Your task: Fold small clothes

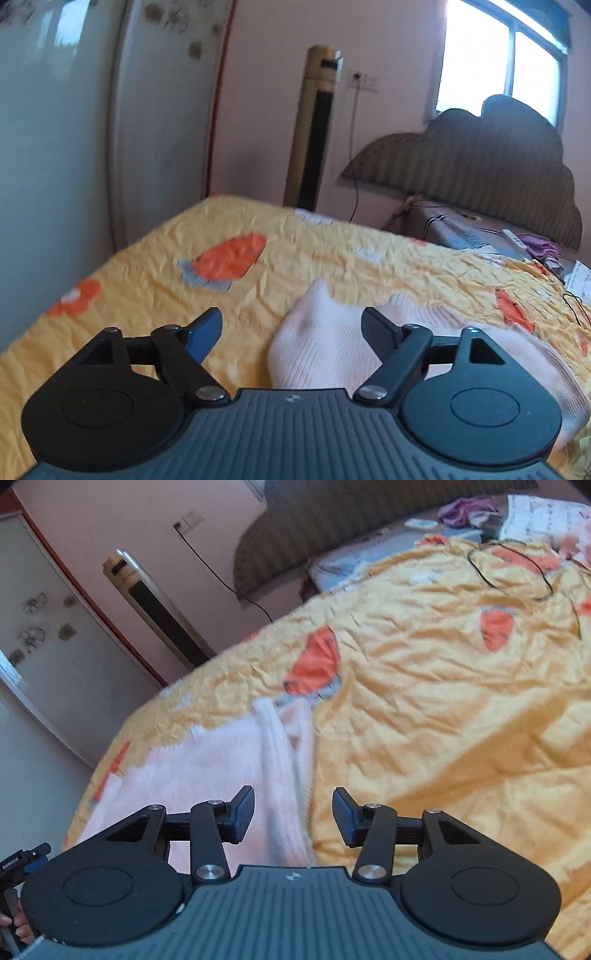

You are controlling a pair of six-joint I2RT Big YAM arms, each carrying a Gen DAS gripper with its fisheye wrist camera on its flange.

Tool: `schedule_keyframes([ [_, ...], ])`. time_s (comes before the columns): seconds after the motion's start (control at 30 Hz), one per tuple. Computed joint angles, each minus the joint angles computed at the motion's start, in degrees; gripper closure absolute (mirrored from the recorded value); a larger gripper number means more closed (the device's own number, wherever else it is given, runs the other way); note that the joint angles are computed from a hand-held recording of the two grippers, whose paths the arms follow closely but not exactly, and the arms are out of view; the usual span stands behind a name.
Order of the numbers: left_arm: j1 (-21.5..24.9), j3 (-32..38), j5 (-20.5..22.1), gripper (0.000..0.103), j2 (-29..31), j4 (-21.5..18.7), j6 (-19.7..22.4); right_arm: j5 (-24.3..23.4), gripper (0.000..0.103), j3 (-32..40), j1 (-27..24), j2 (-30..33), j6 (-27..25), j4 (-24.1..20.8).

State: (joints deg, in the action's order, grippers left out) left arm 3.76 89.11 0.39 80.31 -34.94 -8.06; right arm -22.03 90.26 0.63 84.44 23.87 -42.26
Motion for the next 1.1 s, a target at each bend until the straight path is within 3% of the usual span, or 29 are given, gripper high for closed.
schedule_keyframes([
  [0.03, -1.2, 1.7, -0.2, 0.019, 1.8, 0.4, 1.8, -1.1, 0.049, 1.4, 0.6, 0.9, 0.2, 1.5],
  [0.1, -3.5, 6.0, -0.7, 0.019, 6.2, -1.5, 1.8, -2.4, 0.029, 6.2, 2.7, 4.4, -1.1, 1.4],
  [0.17, -4.8, 11.4, 3.0, 0.019, 11.5, -5.4, 1.0, -1.7, 0.029, 12.6, 5.6, 9.6, -3.7, 0.2],
  [0.23, -6.3, 17.7, 4.0, 0.019, 17.1, -11.4, 1.5, -0.7, 0.030, 20.1, 7.8, 15.6, -5.3, -2.7],
  [0.27, -6.8, 20.6, 3.5, 0.019, 19.5, -14.2, 1.8, 1.6, 0.036, 23.6, 8.9, 18.3, -7.3, -4.4],
  [0.33, -7.4, 26.0, 3.5, 0.019, 24.3, -21.6, 1.8, 6.7, 0.035, 31.5, 10.5, 24.2, -11.5, -10.1],
  [0.37, -7.4, 26.5, 3.5, 0.017, 25.6, -22.4, 1.1, 8.5, 0.036, 35.6, 10.9, 27.3, -13.3, -14.1],
  [0.4, -7.2, 24.9, 4.1, 0.009, 25.1, -20.2, 1.2, 10.1, 0.037, 38.6, 11.0, 29.7, -14.1, -16.9],
  [0.43, -7.0, 24.6, 4.9, 0.003, 25.2, -19.5, 1.4, 12.1, 0.037, 38.6, 11.1, 30.7, -15.0, -17.1],
  [0.47, -7.0, 24.4, 5.3, 0.001, 25.2, -19.3, 2.0, 12.3, 0.036, 36.3, 10.9, 30.0, -16.7, -14.5],
  [0.6, -7.8, 21.9, 3.3, 0.000, 24.7, -15.8, 3.9, 10.3, 0.035, 33.3, 10.1, 29.3, -15.3, -10.5],
  [0.77, -7.9, 19.6, 3.0, 0.000, 23.7, -12.6, 4.5, 11.2, 0.034, 31.1, 10.3, 28.9, -15.6, -6.6],
  [0.9, -8.0, 21.2, 2.7, 0.000, 24.2, -14.7, 4.3, 13.8, 0.033, 29.7, 10.9, 27.5, -16.1, -5.9],
  [1.0, -7.9, 21.8, 2.3, 0.000, 23.6, -16.9, 3.7, 19.1, 0.028, 26.0, 11.8, 23.7, -13.9, -3.6],
  [1.1, -7.9, 21.2, 2.3, 0.000, 22.2, -18.3, 3.2, 15.6, 0.022, 21.2, 11.2, 19.7, -12.9, 0.0],
])
